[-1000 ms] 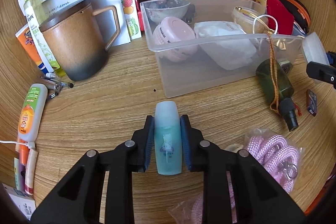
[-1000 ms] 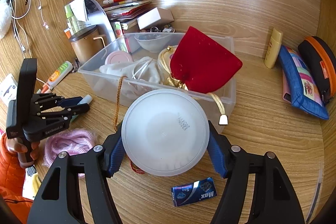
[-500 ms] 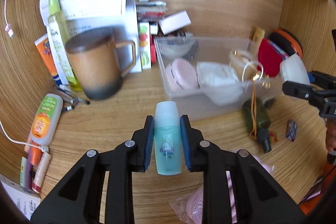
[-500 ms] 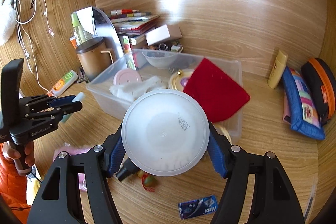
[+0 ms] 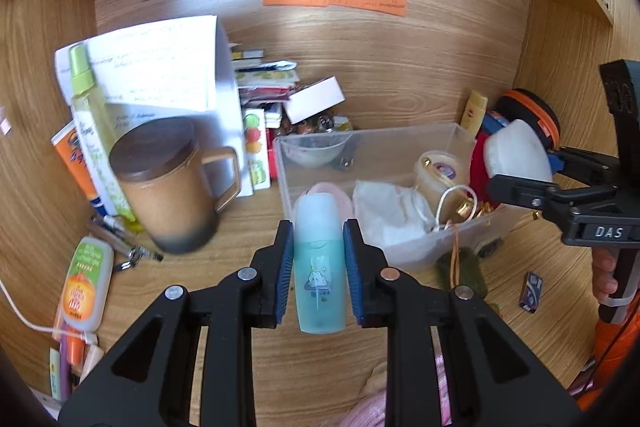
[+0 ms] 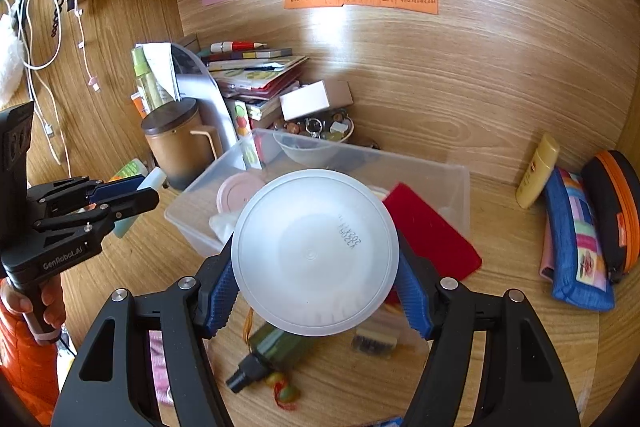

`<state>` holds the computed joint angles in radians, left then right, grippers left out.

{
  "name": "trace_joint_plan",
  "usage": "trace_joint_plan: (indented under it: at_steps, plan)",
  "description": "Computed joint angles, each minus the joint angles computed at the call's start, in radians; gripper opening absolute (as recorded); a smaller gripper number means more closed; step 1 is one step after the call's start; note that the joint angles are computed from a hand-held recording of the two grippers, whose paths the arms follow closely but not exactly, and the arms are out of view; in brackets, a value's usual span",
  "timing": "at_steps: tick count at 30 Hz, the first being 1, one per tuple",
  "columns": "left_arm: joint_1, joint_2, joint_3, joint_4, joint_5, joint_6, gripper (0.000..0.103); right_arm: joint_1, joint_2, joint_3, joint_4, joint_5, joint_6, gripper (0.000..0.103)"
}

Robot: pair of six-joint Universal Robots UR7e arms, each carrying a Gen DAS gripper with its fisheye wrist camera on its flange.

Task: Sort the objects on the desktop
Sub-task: 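Carry the teal bottle and white round lid over the clear box with both tools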

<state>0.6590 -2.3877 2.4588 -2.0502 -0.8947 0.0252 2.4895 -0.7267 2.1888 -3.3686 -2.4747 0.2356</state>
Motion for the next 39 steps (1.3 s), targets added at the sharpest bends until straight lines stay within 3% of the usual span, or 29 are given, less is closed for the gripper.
trace_joint_plan:
  at_steps: [14,27,31,39]
  plan:
    - [0.125,0.214,-0.028,-0.213,-0.126,0.101,0.024,-0.068,0.013,-0.068,0.032,0.033,-0.054,0.065]
    - [0.163,0.384,-0.047,-0.332,-0.16,0.115,0.024,-0.129,0.042,-0.132,0.085,0.064,-0.119,0.065]
    - [0.184,0.434,-0.057,-0.361,-0.159,0.127,0.024,-0.14,0.07,-0.148,0.071,0.029,-0.143,0.065]
    - [0.233,0.494,-0.077,-0.385,-0.182,0.134,0.024,-0.171,0.083,-0.15,0.073,0.046,-0.159,0.065]
